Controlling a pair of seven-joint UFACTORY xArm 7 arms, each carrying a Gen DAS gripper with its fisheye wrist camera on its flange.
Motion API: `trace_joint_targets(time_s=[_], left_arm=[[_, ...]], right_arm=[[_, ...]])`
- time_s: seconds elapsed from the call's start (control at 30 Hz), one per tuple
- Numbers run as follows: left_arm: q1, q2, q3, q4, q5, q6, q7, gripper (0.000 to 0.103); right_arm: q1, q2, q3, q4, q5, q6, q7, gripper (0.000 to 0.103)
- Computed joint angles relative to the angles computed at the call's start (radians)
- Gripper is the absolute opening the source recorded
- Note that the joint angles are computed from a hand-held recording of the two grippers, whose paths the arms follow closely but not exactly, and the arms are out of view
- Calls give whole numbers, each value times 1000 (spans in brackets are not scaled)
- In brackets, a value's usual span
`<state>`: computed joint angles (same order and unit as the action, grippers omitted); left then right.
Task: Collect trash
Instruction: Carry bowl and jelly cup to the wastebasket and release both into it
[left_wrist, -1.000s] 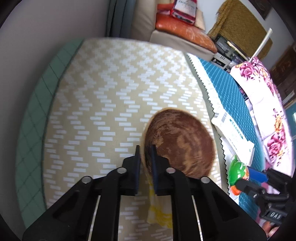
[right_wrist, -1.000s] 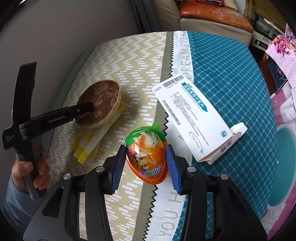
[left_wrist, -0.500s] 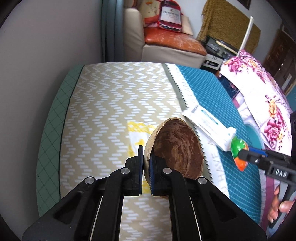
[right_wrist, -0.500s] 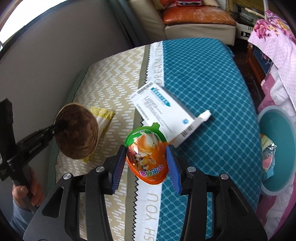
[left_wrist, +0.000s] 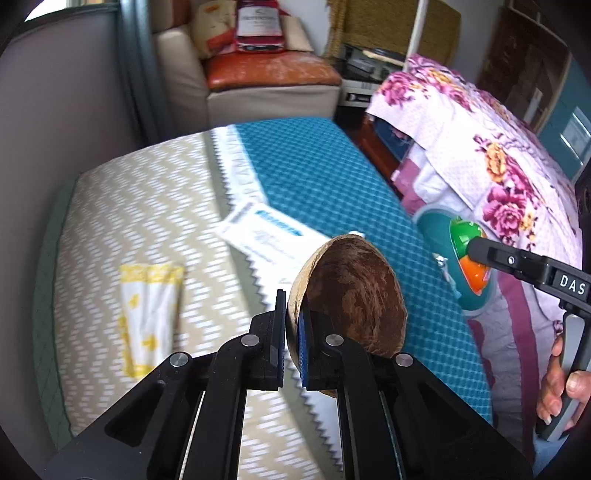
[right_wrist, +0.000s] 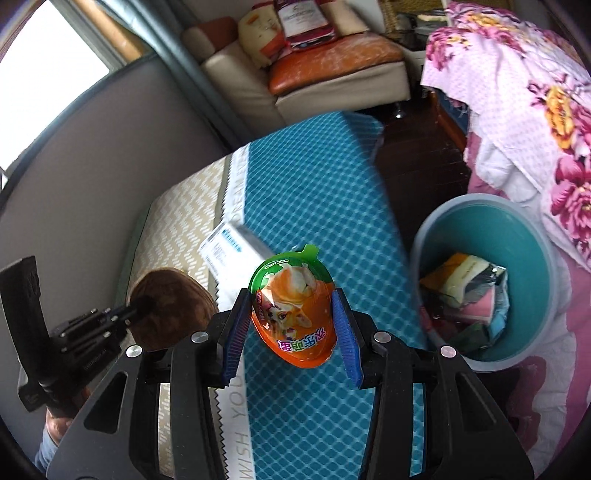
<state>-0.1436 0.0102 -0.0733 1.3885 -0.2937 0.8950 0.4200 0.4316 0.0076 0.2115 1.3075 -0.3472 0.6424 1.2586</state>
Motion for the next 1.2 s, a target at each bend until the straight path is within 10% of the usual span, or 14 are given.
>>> trace_joint_targets(time_s=[0.6,1.2], left_arm=[[-190,148,-109,155,132,41,-153,6],[-299,304,-128,284,207,80,-239,7]], right_arm=[[-228,-468,23,-487,82,-84,61,42],[-325,-555,27,-586,189,-87,-59,42]])
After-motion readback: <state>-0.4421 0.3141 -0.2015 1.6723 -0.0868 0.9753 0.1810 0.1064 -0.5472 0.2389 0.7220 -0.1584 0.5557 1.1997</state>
